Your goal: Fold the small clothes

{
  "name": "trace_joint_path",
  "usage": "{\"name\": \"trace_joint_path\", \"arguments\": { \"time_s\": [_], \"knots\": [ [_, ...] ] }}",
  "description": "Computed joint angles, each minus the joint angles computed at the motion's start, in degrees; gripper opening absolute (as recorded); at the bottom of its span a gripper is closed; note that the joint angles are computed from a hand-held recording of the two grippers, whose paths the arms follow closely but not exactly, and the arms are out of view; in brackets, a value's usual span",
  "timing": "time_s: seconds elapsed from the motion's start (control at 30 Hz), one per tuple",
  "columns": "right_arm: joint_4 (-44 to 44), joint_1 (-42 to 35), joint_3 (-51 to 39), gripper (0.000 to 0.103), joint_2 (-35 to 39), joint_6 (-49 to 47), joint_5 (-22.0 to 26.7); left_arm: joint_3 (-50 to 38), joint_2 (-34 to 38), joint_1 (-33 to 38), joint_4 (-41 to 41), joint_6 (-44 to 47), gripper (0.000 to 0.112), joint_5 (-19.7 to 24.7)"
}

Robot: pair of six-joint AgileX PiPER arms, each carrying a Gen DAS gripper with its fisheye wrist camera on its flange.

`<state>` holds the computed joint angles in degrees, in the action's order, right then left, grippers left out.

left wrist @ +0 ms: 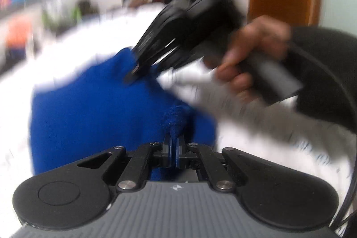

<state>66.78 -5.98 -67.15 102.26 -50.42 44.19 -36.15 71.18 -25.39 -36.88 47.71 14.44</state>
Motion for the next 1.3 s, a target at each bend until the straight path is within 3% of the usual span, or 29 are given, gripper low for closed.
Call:
{"name": "trace_joint_path", "arguments": {
  "time_s": [0.07,0.13,0.17,0.2,0.23,0.3,0.37,0.4,0.47,0.53,0.57,0.63,0.7,0.8,0.87,0.93,0.97,1.0,1.03,1.1,1.13,1.23,1.3],
  "knots": [
    [3.72,-1.91,2.83,0.016,-1.58,-1.32,1.64,-0.95,-1.85,4.38,-6.64,6.44,0.013,4.93],
    [4.09,-2.52,3.48,0.037,-3.52,-0.86,1.41,-2.51,-4.14,14.04,-17.20,17.90,0.041,14.57],
    [6.16,-3.21,4.48,0.069,-4.77,-2.87,0.25,-3.00,-4.36,19.31,-21.98,22.94,0.075,18.19],
    [8.77,-3.54,5.41,0.095,-5.79,-5.23,-1.98,-3.55,-4.13,23.58,-25.24,25.68,0.098,19.60],
    [9.09,-3.33,5.06,0.098,-5.98,-5.46,-4.15,-4.47,-3.41,26.46,-27.11,26.13,0.099,18.99],
    [2.84,-2.12,0.06,0.097,-2.61,0.97,-5.62,-9.01,1.79,28.95,-24.88,20.17,0.093,15.18],
    [-2.61,-0.17,-4.43,0.095,1.75,7.87,-6.12,-17.43,11.87,31.27,-19.63,8.71,0.087,15.30],
    [-2.41,1.06,-5.16,0.094,2.35,7.89,-7.44,-22.23,17.60,32.39,-17.11,2.98,0.077,16.61],
    [-1.88,3.20,-5.71,0.094,3.32,5.08,-9.35,-32.45,27.40,33.11,-13.43,-7.34,0.071,22.92],
    [-6.94,6.53,-6.47,0.068,3.46,8.11,-14.31,-38.34,31.14,31.55,-9.71,-11.40,0.058,24.10],
    [-11.37,8.33,-6.91,0.031,3.72,11.29,-17.16,-39.08,31.44,29.98,-7.53,-12.81,0.025,22.78],
    [-13.76,9.88,-7.19,0.019,3.75,13.57,-18.21,-40.03,31.14,29.47,-4.83,-15.88,0.018,22.94],
    [-11.30,10.69,-5.57,0.015,1.64,10.59,-18.85,-35.81,26.25,31.80,-8.98,-10.00,0.017,21.66],
    [-0.51,10.50,-4.11,0.014,-2.36,4.69,-14.35,-33.27,20.06,37.81,-15.01,-1.31,0.017,25.97],
    [1.72,12.47,-7.32,0.014,-1.60,5.52,-13.24,-35.97,19.88,37.37,-9.79,-2.82,0.017,21.65],
    [-3.98,15.23,-13.57,0.017,1.98,15.10,-13.92,-41.17,22.99,36.32,-0.79,-7.14,0.021,20.67],
    [-9.16,16.28,-17.12,0.032,4.59,20.83,-13.75,-42.63,23.95,37.13,2.57,-9.47,0.026,22.20],
    [-14.89,16.88,-19.77,0.056,6.88,26.56,-12.92,-42.33,24.21,38.39,3.64,-10.76,0.028,23.19],
    [-19.19,17.22,-20.26,0.067,7.71,31.19,-12.46,-41.17,23.23,40.57,2.42,-9.76,0.032,25.76],
    [-20.90,16.50,-18.43,0.070,6.13,33.57,-8.49,-35.16,19.74,47.06,-5.32,-2.28,0.058,31.31],
    [-18.45,15.42,-16.41,0.069,4.68,31.32,-5.66,-32.07,18.18,50.28,-7.24,-0.04,0.061,34.35],
    [-9.98,12.38,-5.41,0.070,-0.79,22.16,-3.37,-25.81,17.76,55.72,-8.27,1.54,0.053,42.22],
    [-8.67,12.07,-1.59,0.068,-2.18,20.12,-1.82,-21.58,15.67,57.65,-12.01,5.62,0.051,42.43]
  ]
}}
